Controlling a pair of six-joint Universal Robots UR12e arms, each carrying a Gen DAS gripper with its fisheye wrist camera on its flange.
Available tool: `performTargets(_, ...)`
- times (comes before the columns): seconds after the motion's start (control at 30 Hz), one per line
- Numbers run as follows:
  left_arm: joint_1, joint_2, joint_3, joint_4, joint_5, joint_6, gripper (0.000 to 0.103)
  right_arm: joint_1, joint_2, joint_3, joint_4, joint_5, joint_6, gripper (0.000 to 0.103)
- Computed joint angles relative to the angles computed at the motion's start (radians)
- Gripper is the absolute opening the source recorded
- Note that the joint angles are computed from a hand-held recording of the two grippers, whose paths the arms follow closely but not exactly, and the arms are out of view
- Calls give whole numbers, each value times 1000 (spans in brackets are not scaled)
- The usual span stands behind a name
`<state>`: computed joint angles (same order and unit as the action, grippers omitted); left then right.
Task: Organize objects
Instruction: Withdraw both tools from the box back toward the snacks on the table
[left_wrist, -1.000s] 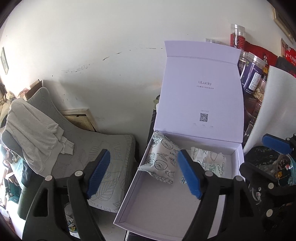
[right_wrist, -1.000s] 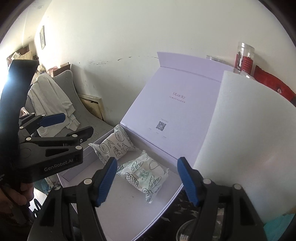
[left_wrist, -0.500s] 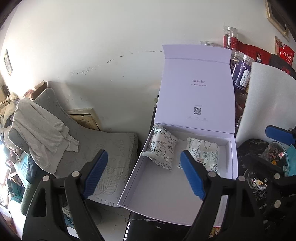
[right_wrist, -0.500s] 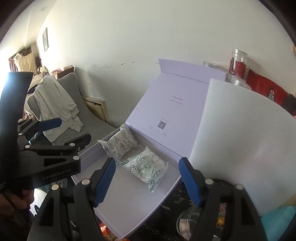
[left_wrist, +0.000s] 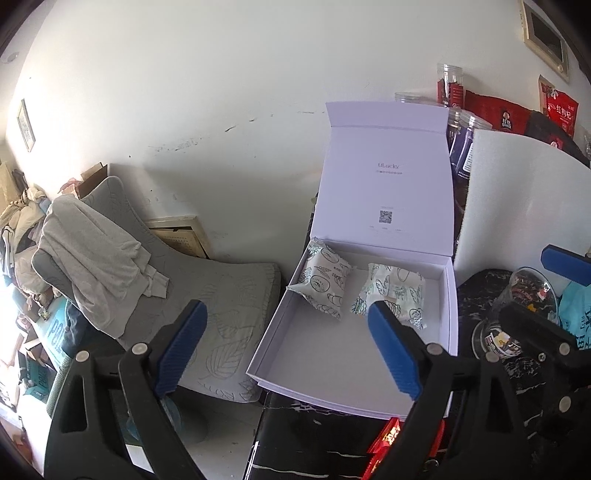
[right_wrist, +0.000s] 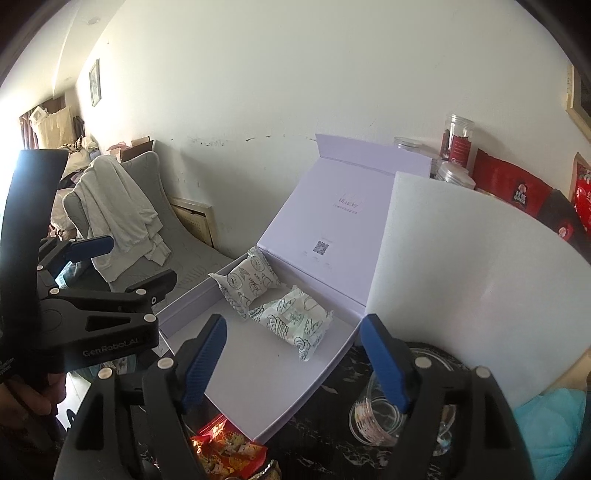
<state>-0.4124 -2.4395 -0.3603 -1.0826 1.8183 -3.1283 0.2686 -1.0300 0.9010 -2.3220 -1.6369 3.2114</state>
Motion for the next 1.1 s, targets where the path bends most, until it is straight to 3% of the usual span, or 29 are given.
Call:
performTargets(0.4,-10,120,-204,100,17,-16,89,10,-70,99,-48,-13,2,77)
performTargets(1.1,-37,253,-449,162,11,-45,89,13,-191,303,-91,-2,24,77)
